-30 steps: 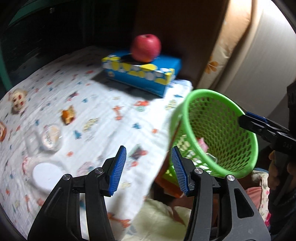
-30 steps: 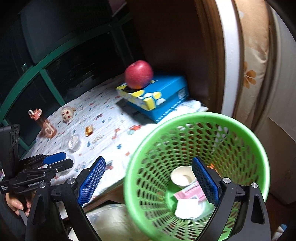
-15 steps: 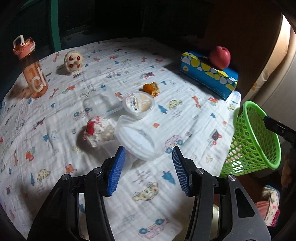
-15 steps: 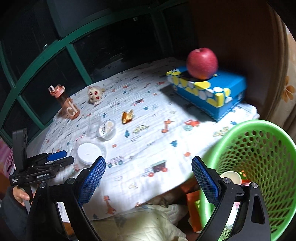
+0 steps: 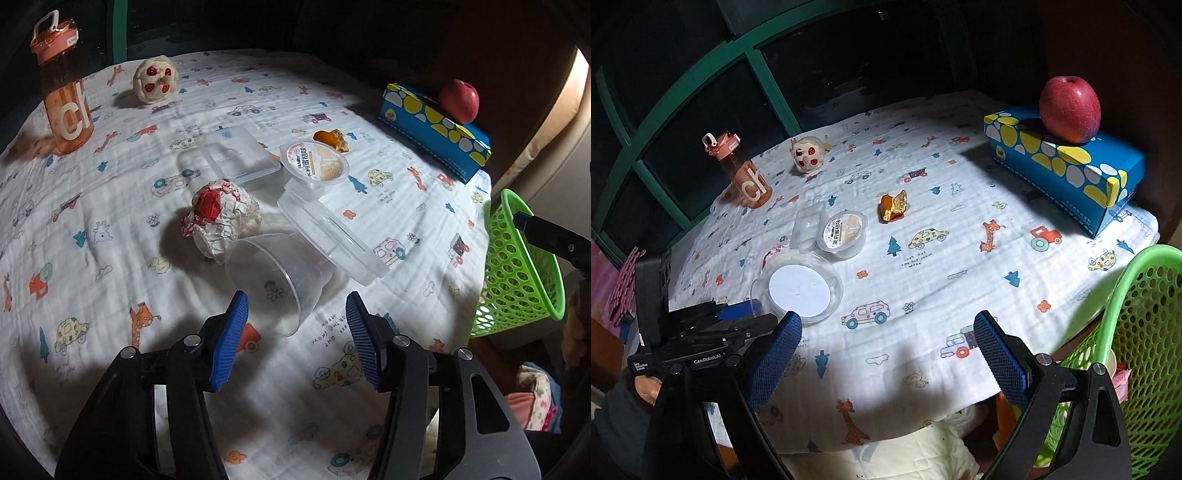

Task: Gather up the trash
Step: 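Move both grippers back over the table toward the clear cup and round container, then grasp the clear plastic cup with the left gripper while the right gripper grasps the round clear container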

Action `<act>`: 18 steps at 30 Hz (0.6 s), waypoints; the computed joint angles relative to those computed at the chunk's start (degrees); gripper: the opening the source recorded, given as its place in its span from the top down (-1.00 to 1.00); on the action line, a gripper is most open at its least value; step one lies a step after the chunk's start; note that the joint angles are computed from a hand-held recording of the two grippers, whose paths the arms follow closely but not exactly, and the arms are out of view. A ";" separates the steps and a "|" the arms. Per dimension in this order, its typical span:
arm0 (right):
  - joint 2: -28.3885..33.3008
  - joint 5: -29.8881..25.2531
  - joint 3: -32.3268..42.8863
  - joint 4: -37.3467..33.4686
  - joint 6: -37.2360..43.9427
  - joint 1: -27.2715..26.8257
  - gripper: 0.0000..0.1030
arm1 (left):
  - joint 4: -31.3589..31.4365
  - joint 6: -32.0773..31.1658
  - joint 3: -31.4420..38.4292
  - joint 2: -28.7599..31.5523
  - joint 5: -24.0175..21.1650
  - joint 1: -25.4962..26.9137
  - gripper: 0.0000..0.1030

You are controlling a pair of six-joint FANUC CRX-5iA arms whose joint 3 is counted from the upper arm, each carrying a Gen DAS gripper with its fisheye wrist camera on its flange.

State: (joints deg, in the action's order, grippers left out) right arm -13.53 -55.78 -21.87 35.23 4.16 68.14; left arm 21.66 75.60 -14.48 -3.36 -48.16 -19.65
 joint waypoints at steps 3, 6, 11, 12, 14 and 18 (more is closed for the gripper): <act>0.79 0.71 0.47 -0.59 0.89 -0.19 -0.77 | 1.42 -1.93 -0.18 0.83 0.51 0.23 0.15; 1.61 1.40 1.02 -1.35 1.75 -0.48 -0.77 | 1.69 -2.45 -0.40 1.08 1.01 0.20 0.39; 2.74 2.99 1.65 -2.55 3.33 -1.15 -0.77 | 1.88 -2.60 -1.16 0.38 1.48 0.93 0.78; 3.00 3.32 1.80 -2.90 3.73 -1.31 -0.77 | 1.01 -1.52 -1.22 -0.12 1.40 0.49 0.81; 3.74 4.23 2.28 -3.87 4.64 -1.62 -0.77 | -0.52 0.24 -0.86 -0.96 0.42 0.41 0.88; 5.76 5.84 3.70 -5.85 7.45 -1.93 -0.77 | -2.91 2.48 -0.64 -2.40 0.01 0.57 0.91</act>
